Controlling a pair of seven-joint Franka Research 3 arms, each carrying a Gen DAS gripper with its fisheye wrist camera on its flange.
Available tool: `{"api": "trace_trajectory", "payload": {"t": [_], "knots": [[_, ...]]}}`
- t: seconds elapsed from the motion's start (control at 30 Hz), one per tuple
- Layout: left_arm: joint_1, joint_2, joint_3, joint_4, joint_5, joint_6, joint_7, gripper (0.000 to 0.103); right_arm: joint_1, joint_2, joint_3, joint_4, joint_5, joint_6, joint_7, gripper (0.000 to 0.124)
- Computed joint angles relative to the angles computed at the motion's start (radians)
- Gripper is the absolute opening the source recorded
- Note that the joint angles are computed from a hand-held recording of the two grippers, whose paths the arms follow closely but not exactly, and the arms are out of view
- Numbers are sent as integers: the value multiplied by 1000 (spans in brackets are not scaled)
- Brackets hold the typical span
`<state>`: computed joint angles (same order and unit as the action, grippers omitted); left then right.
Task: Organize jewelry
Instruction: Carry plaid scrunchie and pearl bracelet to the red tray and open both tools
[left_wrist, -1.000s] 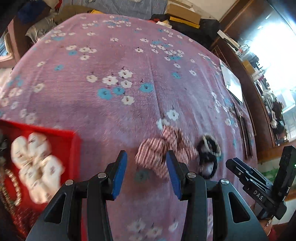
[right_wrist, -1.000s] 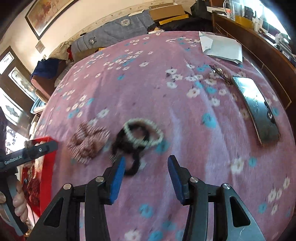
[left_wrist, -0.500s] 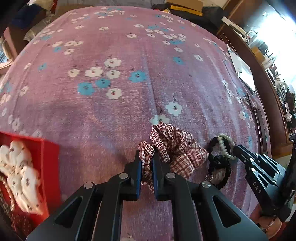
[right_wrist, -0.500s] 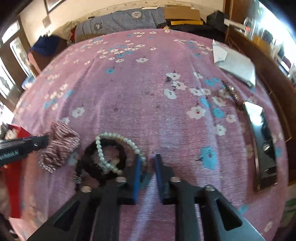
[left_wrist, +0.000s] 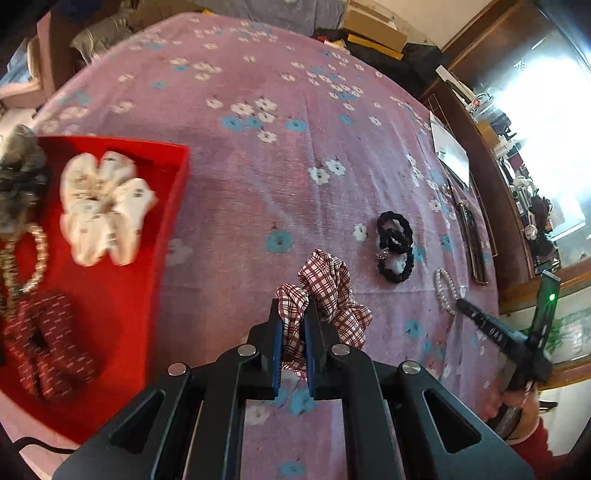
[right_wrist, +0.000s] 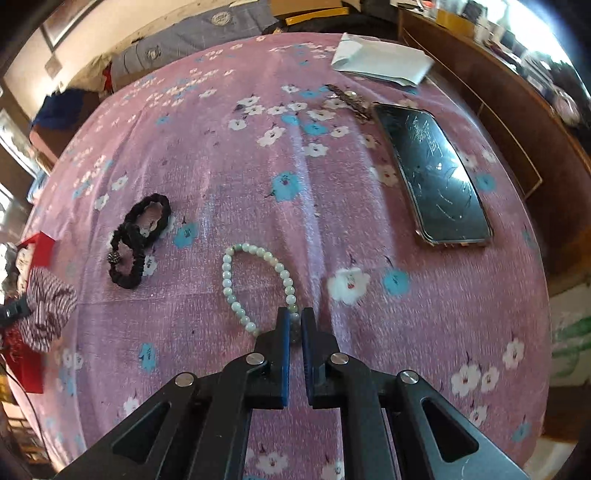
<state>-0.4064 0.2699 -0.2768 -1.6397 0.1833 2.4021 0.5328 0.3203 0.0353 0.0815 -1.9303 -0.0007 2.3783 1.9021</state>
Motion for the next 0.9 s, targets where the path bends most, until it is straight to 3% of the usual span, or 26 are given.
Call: {"api": "trace_trajectory", "payload": {"t": [0.13,0.3,0.37,0.4,0.43,0.53,0.83,0.87,0.9], "knots": [[-3,-57,1,-55,12,21,-34,9,-1,-24,3,-22,41,55,8,5],[-3,-89,-8,-94,20,23,-36,9,5,5,7,13,43,62,-2,5],[1,-89,-18,-109,-10,41,-18,9,4,17,5,15,65,62,-9,12],[-1,-88,-22,-115,-17,46,-13,9,3,24,4,19,81,55,-22,25],[-5,-84,-25,-116,-20,43,-9,9,5,27,4,17,80,57,-17,30],[-17,-77,-31,-117,-18,38,3,9,12,19,9,5,102,80,-50,30],[-27,-84,-28,-132,-24,56,-19,9,48,81,7,60,-11,63,-88,29],[-27,-88,-27,-134,-23,54,-24,9,53,82,6,64,-35,56,-90,28],[-27,-95,-27,-139,-24,56,-29,9,59,83,4,64,-64,53,-92,19]]}}
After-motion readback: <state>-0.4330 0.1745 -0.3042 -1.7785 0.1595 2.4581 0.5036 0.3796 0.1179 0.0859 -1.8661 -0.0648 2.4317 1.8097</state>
